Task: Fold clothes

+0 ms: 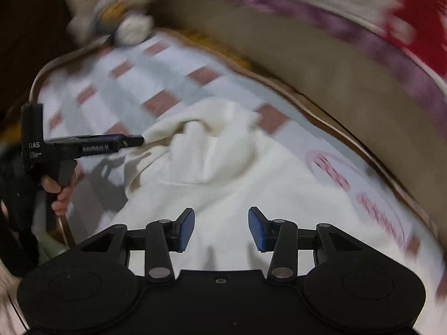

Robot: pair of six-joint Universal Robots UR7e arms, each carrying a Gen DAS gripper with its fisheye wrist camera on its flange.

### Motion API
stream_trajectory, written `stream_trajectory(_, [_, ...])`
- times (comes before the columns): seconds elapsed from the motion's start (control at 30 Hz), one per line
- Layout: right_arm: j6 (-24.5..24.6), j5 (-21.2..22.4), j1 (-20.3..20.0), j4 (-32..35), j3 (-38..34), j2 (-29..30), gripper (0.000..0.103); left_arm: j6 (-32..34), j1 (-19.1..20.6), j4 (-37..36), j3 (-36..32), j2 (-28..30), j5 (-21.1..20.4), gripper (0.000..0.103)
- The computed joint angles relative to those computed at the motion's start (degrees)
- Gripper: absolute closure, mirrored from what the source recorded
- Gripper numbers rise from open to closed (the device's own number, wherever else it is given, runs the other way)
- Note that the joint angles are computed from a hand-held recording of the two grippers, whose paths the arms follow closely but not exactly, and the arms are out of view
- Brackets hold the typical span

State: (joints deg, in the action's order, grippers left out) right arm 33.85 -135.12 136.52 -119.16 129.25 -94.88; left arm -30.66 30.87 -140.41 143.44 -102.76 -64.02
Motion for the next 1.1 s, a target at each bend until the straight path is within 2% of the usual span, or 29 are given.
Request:
stream_trajectory(0.07, [-8.26, 1.81, -3.01, -7.23, 0.67, 2.23, 0.055, 1.07, 2.37, 0.2, -0.61, -0.21, -4.63, 0.04])
stream_trajectory(0.13, [-13.37, 3.45, -4.61, -15.82, 3.22, 2.49, 0.055, 2.19, 4.95, -0.41, -1.1, -0.14, -9.9, 0.039])
stream_trajectory(0.23, [-20.56, 6.73, -7.21, -28.19, 6.65, 3.41, 0.054, 4.31, 5.21, -1.6, -1.02, 2.24, -11.52, 0.038])
stream_trajectory(0.37, [-21.91, 6.69, -8.8, -40.01, 12.99, 2.98, 0.053, 7.71, 4.49, -5.54, -0.52, 7.05, -10.23, 0.037])
stream_trajectory(0.4, [-22.01, 6.52, -9.16, -42.99, 14.61, 2.97, 0.053, 7.55, 4.85, -7.15, -0.37, 8.29, -10.33, 0.033])
stream_trajectory(0.47, [-20.39, 6.06, -9.89, -44.35, 16.69, 2.06, 0.053, 6.74, 6.01, -12.13, 0.29, 10.09, -10.99, 0.033])
stream_trajectory(0.53, [-19.47, 5.32, -10.04, -42.44, 17.48, 1.08, 0.053, 8.18, 5.5, -14.72, 0.82, 10.16, -9.82, 0.047])
stream_trajectory(0.57, [-19.3, 4.66, -9.8, -41.03, 17.58, 0.7, 0.053, 9.19, 5.15, -15.73, 1.04, 10.04, -9.13, 0.08])
stream_trajectory(0.6, [-19.2, 3.74, -9.33, -39.4, 17.54, 0.37, 0.053, 8.92, 3.52, -16.64, 1.73, 9.7, -6.48, 0.088])
stream_trajectory(0.7, [-16.57, 1.8, -8.69, -36.78, 17.75, -0.88, 0.053, 14.58, -3.95, -14.81, 1.01, 7.37, 10.58, 0.091])
stream_trajectory(0.8, [-13.37, 0.07, -8.24, -34.44, 17.99, -2.21, 0.053, 24.01, -8.3, -23.39, 0.15, 5.68, 27.89, 0.091])
stream_trajectory(0.83, [-12.5, -0.37, -8.08, -33.66, 18.0, -2.61, 0.053, 28.05, -8.15, -27.91, -0.42, 5.91, 30.82, 0.091])
stream_trajectory(0.9, [-11.48, -1.34, -7.48, -32.16, 17.9, -3.15, 0.053, 34.06, -6.33, -33.44, -0.95, 6.43, 32.69, 0.088])
stream_trajectory(0.93, [-11.55, -1.51, -7.53, -31.84, 17.88, -3.19, 0.053, 35.38, -5.56, -34.64, -0.66, 6.77, 34.25, 0.086])
stream_trajectory(0.97, [-11.69, -1.59, -7.72, -31.65, 17.89, -3.17, 0.053, 34.78, -4.59, -33.44, -0.3, 6.59, 35.0, 0.08])
stream_trajectory(1.0, [-11.61, -1.63, -8.11, -31.1, 17.84, -3.04, 0.053, 32.29, -3.25, -29.84, 0.13, 5.78, 34.77, 0.077])
stream_trajectory(1.1, [-10.73, -1.48, -9.74, -27.67, 17.26, -2.0, 0.053, 17.25, 1.07, -11.84, -0.45, 2.12, 33.52, 0.077])
